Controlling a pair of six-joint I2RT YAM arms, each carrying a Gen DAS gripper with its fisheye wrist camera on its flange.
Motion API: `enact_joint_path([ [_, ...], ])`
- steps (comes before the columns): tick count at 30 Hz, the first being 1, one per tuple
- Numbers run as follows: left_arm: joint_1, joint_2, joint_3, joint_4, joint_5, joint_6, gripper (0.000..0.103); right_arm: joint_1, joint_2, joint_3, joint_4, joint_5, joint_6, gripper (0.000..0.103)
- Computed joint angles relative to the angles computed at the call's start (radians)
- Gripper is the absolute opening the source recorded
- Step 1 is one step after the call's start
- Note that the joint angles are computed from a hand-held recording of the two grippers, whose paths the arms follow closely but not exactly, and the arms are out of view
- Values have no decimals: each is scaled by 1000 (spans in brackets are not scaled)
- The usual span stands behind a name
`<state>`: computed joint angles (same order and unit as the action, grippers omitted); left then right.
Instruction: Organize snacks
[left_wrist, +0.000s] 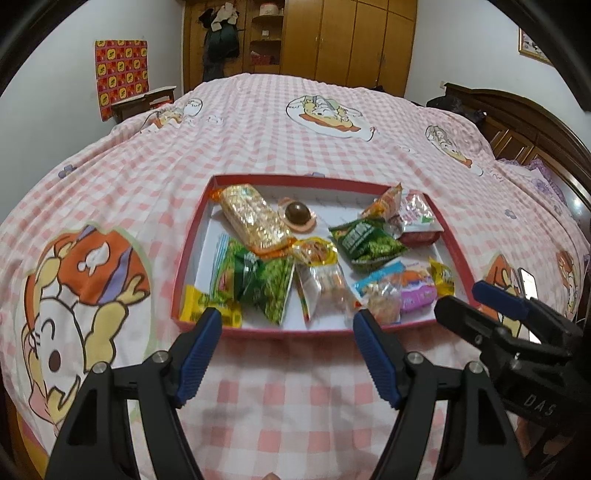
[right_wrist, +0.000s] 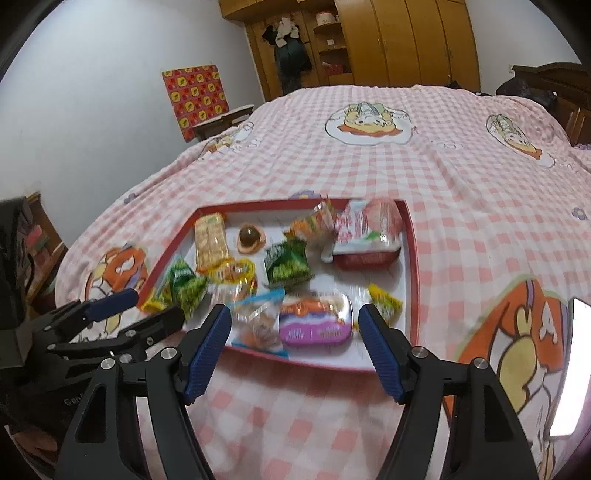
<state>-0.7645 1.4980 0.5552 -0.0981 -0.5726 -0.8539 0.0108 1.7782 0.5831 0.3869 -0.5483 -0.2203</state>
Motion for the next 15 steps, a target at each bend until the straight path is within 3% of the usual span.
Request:
enact_joint_path([
  [15, -2, 159, 4, 83, 28, -37, 77, -9, 74, -113, 194, 88, 23, 73],
])
